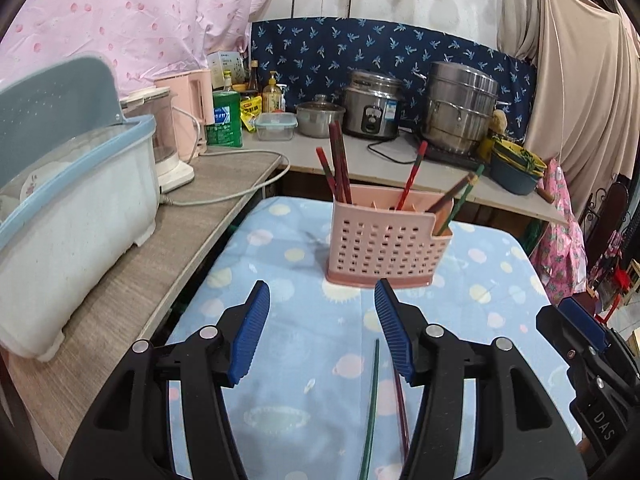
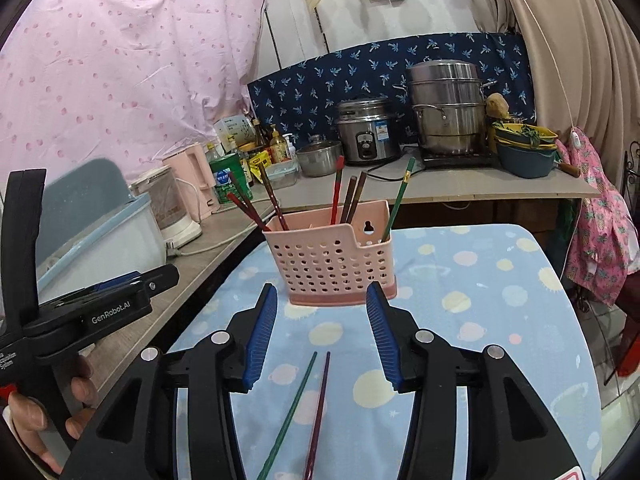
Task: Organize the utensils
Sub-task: 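Move both open tools down to the last green and dark-red chopsticks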
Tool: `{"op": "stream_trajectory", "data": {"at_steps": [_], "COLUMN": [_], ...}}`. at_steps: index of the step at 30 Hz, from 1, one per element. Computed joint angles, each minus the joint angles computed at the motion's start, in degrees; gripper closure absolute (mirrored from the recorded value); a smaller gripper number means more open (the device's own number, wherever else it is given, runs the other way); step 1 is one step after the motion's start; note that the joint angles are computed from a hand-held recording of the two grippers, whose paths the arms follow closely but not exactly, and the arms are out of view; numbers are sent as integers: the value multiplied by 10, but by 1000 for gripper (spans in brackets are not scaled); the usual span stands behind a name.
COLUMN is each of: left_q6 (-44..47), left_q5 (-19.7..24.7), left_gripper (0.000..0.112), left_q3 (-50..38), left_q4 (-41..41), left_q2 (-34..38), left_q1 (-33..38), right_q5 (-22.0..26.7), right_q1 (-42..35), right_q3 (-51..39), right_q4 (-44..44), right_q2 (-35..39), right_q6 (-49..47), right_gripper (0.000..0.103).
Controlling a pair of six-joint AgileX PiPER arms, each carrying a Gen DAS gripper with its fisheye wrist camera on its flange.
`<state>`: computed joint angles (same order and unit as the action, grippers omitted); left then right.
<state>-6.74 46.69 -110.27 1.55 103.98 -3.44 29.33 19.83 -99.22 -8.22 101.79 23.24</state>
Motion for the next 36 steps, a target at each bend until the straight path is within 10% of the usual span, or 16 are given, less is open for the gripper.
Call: {"op": "stream_trajectory", "data": {"at_steps": [17,36], "left_q6": [-9,-6], "left_q5": [-98,-113], "left_gripper": [60,60], "left_q3": [283,399], "left_q4": [-3,1], "left_q2": [-114,-131], "left_q1": [-1,-13], "right_q5": [-48,-78], "right_q1": [45,87], "right_q3": [224,337], "right_q4": [-103,-128], "right_q2": [-87,-75], "right_q6": [124,193], "right_gripper": [58,58]}}
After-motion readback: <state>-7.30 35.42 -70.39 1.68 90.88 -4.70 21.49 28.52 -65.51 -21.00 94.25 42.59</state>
